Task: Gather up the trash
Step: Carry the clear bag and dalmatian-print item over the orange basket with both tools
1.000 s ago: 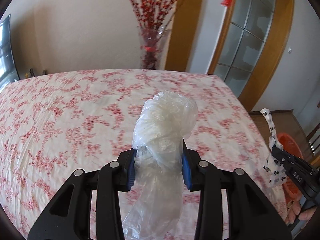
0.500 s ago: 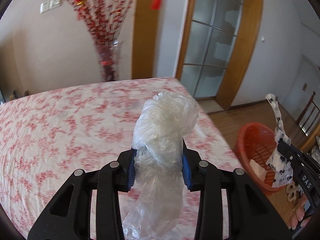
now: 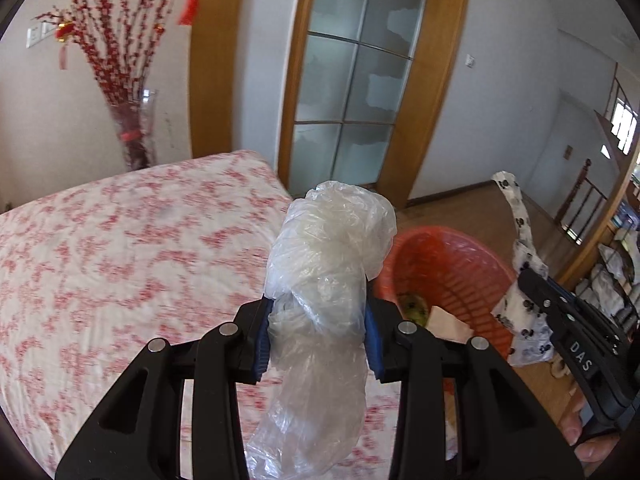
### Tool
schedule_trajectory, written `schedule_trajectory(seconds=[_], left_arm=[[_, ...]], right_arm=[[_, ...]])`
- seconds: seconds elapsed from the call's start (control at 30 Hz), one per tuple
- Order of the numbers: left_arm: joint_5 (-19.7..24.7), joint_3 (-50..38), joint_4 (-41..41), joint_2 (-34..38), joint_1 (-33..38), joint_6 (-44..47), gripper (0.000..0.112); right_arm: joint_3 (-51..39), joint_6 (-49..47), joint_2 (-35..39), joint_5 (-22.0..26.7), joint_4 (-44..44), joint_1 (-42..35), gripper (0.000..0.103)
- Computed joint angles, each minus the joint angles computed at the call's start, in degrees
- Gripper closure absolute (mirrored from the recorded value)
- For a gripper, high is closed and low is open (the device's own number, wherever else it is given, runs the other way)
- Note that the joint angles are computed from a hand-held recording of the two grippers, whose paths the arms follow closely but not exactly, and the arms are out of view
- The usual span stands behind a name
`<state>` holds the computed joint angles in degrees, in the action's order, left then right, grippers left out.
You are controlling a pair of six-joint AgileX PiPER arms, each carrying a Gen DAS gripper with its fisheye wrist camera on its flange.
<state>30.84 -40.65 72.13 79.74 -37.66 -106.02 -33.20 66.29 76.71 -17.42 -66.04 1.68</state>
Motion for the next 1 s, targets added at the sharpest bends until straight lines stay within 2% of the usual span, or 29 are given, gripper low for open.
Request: schedule_trajectory(seconds=[0.23,0.53,1.0], left_arm=[[-2.15,-4.17,1.07,5.32,-1.77,-1.32,0.075],[-5.63,-9.45,0.12,11.62,-2.2,-0.21,0.075],[-9.85,-18.76,-5.28,21.25,-2.1,5.7,0.075]], right_arm=[[-1.26,4.95,2.38,-4.23,-6.13,-6.66,0.088],[-2.44,4.52,6.04,-6.49,-6.06,-10.06,0.088],[-6.64,2.96,13.6,-7.05,-4.21,-13.42,0.088]])
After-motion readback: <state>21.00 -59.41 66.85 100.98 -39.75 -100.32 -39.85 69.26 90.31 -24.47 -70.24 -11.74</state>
